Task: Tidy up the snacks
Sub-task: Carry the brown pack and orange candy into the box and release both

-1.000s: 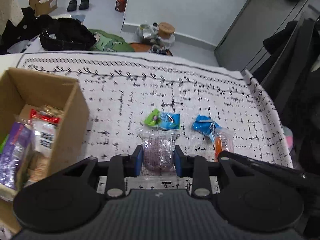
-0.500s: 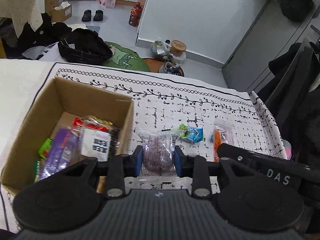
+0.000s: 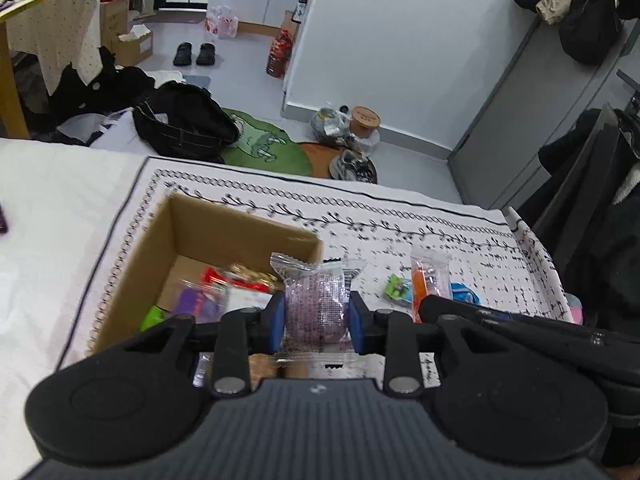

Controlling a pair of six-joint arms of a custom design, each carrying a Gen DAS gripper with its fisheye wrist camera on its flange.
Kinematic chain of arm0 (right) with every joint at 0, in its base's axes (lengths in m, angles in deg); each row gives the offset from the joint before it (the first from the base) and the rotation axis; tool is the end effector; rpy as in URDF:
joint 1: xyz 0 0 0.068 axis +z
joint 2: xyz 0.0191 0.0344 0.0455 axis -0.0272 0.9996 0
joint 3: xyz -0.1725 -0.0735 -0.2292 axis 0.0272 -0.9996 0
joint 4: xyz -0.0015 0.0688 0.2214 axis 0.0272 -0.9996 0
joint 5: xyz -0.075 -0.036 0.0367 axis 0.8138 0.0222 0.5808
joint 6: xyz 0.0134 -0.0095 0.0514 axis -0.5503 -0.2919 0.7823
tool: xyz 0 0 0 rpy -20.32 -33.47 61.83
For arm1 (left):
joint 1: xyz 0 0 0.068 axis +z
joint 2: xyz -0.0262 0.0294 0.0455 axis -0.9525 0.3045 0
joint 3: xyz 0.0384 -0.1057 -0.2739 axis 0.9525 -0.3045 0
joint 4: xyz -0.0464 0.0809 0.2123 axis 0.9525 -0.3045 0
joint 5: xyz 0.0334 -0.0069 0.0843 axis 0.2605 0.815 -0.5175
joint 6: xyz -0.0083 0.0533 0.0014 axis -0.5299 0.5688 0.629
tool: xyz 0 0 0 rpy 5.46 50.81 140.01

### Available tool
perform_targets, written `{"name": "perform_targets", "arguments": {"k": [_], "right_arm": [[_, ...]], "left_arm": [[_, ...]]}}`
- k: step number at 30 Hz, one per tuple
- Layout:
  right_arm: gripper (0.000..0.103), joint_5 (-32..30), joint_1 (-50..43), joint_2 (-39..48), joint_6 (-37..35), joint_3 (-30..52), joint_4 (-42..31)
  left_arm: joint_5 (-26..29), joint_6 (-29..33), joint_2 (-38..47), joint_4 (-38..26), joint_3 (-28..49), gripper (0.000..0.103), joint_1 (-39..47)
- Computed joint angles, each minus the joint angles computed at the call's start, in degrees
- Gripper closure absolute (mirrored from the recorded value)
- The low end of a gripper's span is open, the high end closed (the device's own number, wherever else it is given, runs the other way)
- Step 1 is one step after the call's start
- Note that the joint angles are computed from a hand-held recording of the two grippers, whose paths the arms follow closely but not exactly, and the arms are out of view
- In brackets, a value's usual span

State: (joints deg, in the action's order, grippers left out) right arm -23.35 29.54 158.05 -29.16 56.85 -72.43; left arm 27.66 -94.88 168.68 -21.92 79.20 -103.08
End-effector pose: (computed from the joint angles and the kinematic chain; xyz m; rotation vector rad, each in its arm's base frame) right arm 0.3284 0.2033 0.2665 -0.3047 2.4603 0.5495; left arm 0.2901 -0.1622 0.2525 -0.3526 2.4337 -0.2344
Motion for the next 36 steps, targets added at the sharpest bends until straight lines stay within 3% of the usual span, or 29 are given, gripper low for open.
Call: {"name": "perform_targets", "arguments": {"k": [13,29,33,36], "right_arm": [[0.087,2.79,5.21,3.45,1.19,7.17,-2.57],[0.087,3.32,7.24,8.67,3.61,12.3,-3.72],[0.087,2.96,7.31,10.08,4.0,13.46,-3.95],[0.087,2.56,7.36,10.72,4.88,13.76,-3.86]], "left_arm": [[2.88,4.49,-4.42,2.26,-4.52,0.072,8.49],[8.36,7.68,-1.17,4.78,-4.24,0.072,17.48],[10.56,7.46,0.34,5.31,-4.41,0.06,18.83],[10.21,6.07,-0.07,4.77,-4.79,0.057,19.09]]}}
